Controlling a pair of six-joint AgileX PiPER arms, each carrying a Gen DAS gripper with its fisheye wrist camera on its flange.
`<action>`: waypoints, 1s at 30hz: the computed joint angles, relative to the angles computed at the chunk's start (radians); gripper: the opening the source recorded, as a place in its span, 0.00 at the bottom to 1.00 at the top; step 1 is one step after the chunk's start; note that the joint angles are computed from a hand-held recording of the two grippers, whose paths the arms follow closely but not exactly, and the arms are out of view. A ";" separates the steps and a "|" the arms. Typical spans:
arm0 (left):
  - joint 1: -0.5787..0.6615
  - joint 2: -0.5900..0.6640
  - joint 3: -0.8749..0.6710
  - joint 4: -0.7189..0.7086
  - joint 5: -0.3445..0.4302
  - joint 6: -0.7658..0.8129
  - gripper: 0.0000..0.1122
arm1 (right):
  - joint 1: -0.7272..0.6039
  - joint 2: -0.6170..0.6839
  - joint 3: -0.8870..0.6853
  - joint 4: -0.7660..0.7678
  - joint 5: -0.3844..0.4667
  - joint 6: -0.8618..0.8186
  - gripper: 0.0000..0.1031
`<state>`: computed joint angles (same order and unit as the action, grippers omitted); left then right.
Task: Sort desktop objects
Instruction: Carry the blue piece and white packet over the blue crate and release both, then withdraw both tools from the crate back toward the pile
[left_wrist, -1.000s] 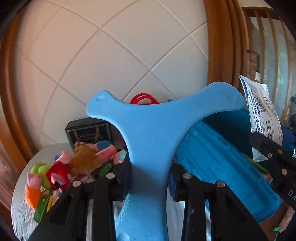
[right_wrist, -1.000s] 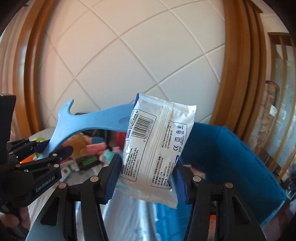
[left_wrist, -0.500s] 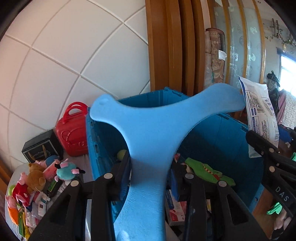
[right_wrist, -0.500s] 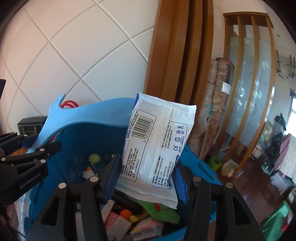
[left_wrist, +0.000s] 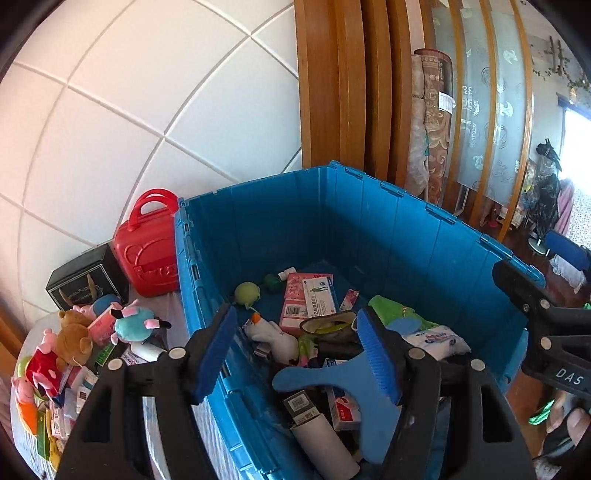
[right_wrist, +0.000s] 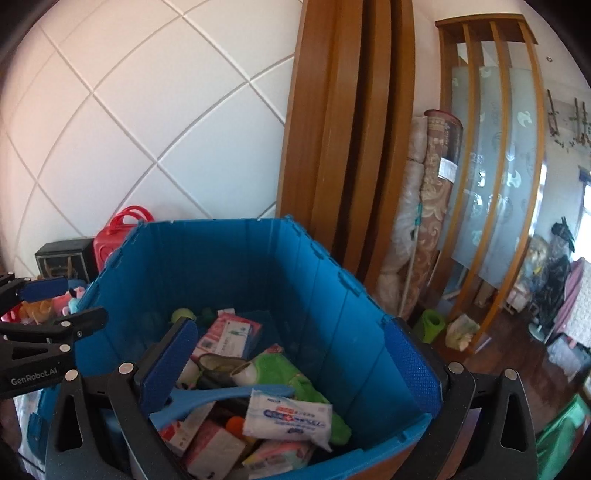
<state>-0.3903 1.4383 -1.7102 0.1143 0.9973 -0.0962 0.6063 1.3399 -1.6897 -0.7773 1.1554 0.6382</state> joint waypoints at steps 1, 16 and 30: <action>0.007 -0.014 0.013 -0.002 -0.006 0.000 0.60 | 0.007 -0.004 0.007 0.000 0.000 0.002 1.00; 0.197 -0.192 0.203 -0.061 -0.057 0.050 0.60 | 0.189 0.009 0.057 -0.053 -0.033 0.097 1.00; 0.618 -0.259 0.325 -0.282 -0.068 0.314 0.60 | 0.305 0.227 -0.125 0.043 -0.151 0.030 1.00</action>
<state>0.2279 1.1790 -1.3852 -0.1681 0.9290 0.2176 0.9110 1.5666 -1.8145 -0.7343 1.0042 0.6686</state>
